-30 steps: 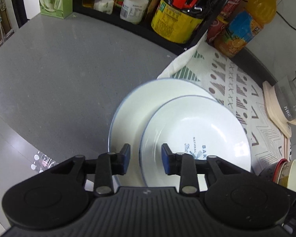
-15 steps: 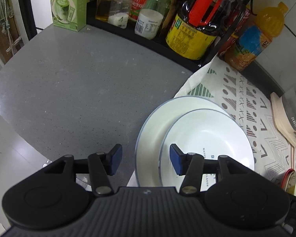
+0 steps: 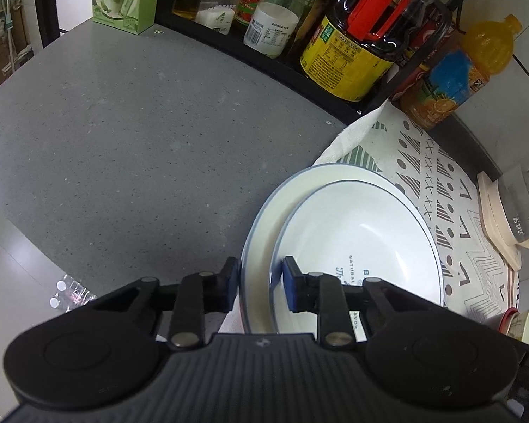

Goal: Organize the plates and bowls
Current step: 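Carry the 'Bakery' plate onto the plate stack and open both tools, then reach both tools to the red bowl stack and grasp its rim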

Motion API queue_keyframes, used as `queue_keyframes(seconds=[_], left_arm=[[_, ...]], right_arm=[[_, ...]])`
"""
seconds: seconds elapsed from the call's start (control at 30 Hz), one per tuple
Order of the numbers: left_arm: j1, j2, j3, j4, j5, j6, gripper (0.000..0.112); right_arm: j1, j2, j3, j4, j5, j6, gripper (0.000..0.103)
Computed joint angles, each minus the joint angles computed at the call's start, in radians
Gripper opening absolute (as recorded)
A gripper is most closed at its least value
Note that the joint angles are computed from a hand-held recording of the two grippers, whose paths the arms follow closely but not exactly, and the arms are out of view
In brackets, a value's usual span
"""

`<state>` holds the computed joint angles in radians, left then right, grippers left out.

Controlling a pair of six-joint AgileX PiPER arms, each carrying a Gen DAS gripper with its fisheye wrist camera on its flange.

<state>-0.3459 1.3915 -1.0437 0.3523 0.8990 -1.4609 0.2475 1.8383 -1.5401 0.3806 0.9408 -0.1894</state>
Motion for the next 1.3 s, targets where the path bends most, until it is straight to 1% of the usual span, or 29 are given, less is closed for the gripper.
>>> queue_keyframes(seconds=[0.1, 0.2, 0.27, 0.33, 0.4, 0.43, 0.47, 0.5, 0.53, 0.57, 0.6, 0.63, 0.67, 0.73, 0.77, 0.8, 0.83, 0.93, 1.03, 1.07, 1.17, 1.3], left_arm=[[0.007, 0.017, -0.03, -0.024, 0.027, 0.043, 0.025], [0.014, 0.008, -0.036, -0.034, 0.047, 0.046, 0.027], [0.007, 0.006, -0.054, -0.027, 0.079, 0.058, 0.031], [0.012, 0.006, -0.072, -0.045, 0.1, 0.084, 0.04], [0.003, 0.004, -0.09, -0.044, 0.125, 0.073, 0.06], [-0.007, 0.001, -0.097, -0.035, 0.131, 0.064, 0.065], [-0.017, -0.004, -0.101, -0.025, 0.133, 0.058, 0.075], [-0.029, -0.007, -0.109, -0.015, 0.136, 0.051, 0.082], [-0.04, -0.009, -0.117, -0.006, 0.145, 0.044, 0.083], [-0.051, -0.01, -0.129, 0.002, 0.158, 0.037, 0.084], [-0.058, -0.011, -0.139, 0.004, 0.167, 0.035, 0.085], [-0.063, -0.011, -0.151, 0.002, 0.174, 0.041, 0.085], [-0.068, -0.012, -0.16, 0.0, 0.178, 0.046, 0.085], [-0.081, -0.011, -0.177, 0.0, 0.187, 0.052, 0.086], [-0.089, -0.01, -0.188, 0.001, 0.198, 0.053, 0.087], [-0.096, -0.01, -0.194, 0.002, 0.203, 0.052, 0.088], [-0.104, -0.008, -0.201, 0.0, 0.208, 0.053, 0.088], [-0.129, -0.008, -0.218, 0.006, 0.219, 0.05, 0.089], [-0.167, -0.008, -0.235, 0.037, 0.233, 0.028, 0.098], [-0.179, -0.004, -0.245, 0.047, 0.238, 0.026, 0.103], [-0.214, 0.012, -0.279, 0.071, 0.254, 0.027, 0.103], [-0.239, 0.035, -0.315, 0.075, 0.249, 0.03, 0.103]], right_arm=[[0.003, -0.003, 0.007, -0.002, -0.006, 0.004, 0.018], [0.008, -0.009, 0.012, -0.012, -0.005, 0.018, 0.019], [0.006, -0.012, 0.01, -0.011, 0.005, 0.026, 0.021], [0.0, -0.026, 0.017, 0.006, 0.008, 0.017, 0.026], [-0.004, -0.042, 0.016, 0.014, 0.019, 0.011, 0.038], [-0.004, -0.053, 0.018, 0.013, 0.02, 0.008, 0.042], [-0.005, -0.067, 0.022, 0.015, 0.016, 0.001, 0.05], [-0.006, -0.083, 0.028, 0.017, 0.01, -0.006, 0.058], [-0.01, -0.101, 0.036, 0.024, 0.004, -0.017, 0.062], [-0.018, -0.113, 0.036, 0.038, 0.002, -0.033, 0.071], [-0.026, -0.127, 0.041, 0.054, -0.001, -0.049, 0.082], [-0.033, -0.14, 0.044, 0.065, -0.008, -0.062, 0.087], [-0.037, -0.155, 0.048, 0.064, -0.02, -0.066, 0.091], [-0.045, -0.176, 0.047, 0.05, -0.03, -0.062, 0.092], [-0.055, -0.183, 0.044, 0.059, -0.023, -0.066, 0.095], [-0.069, -0.189, 0.041, 0.076, -0.013, -0.075, 0.1], [-0.081, -0.196, 0.04, 0.086, -0.006, -0.081, 0.102], [-0.1, -0.229, 0.057, 0.082, -0.014, -0.088, 0.103], [-0.126, -0.256, 0.073, 0.107, -0.005, -0.106, 0.103], [-0.134, -0.267, 0.077, 0.111, -0.003, -0.112, 0.103], [-0.154, -0.295, 0.088, 0.116, 0.004, -0.125, 0.103], [-0.187, -0.322, 0.093, 0.128, 0.021, -0.139, 0.103]])
